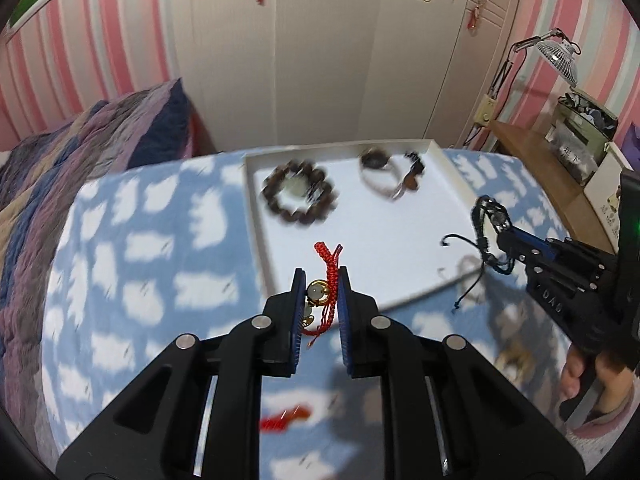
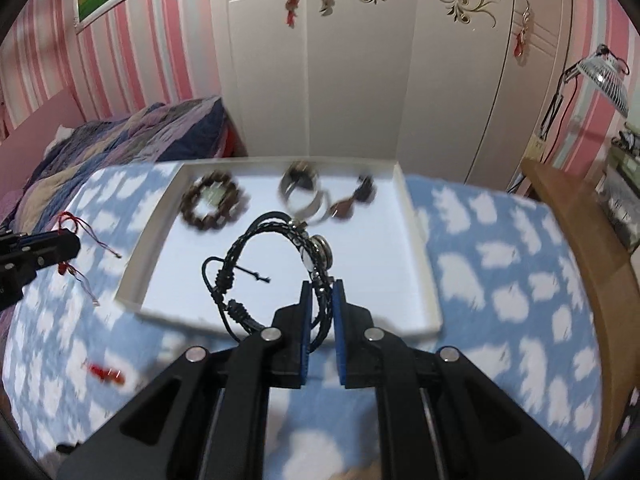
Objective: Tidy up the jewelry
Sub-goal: 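Lift the red cord and leather bracelet and carry both over the tray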
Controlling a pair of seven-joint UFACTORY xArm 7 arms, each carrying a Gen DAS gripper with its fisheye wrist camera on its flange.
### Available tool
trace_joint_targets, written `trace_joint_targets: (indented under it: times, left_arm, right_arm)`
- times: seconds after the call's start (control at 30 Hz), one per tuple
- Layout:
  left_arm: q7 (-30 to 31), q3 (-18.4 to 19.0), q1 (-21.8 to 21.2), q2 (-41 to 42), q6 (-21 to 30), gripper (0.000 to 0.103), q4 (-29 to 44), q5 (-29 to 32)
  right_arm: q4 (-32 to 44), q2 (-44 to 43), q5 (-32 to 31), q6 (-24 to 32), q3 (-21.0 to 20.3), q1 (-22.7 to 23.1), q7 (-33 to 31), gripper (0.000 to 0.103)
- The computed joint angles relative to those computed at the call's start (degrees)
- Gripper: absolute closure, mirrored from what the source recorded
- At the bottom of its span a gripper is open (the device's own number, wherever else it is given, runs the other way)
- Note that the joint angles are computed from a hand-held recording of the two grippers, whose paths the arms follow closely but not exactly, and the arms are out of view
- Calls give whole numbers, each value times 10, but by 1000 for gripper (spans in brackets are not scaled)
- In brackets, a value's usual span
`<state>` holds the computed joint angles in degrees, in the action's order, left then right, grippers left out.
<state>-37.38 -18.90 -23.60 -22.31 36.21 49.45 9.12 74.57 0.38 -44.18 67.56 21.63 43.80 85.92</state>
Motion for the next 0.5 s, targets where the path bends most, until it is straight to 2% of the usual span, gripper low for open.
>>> trace_joint_targets:
  times: [0.1,0.17,0.37,0.5]
  left_arm:
    - [-28,-21,17,86,7,89,72,46]
    - [-37,-15,9,135,5,89,105,58]
    - [-103,15,-28,263,28,89,192,142]
    - [-120,47,-57,317,44,89,233,147]
  right_arm:
    - [14,6,-2,8,-15,-14,-23,93]
    - [14,8,3,-3,-25,-27,-34,93]
    - [14,34,14,-26,-48,-54,-60,93]
    - [-3,45,25,-60,-64,-68,-58,93]
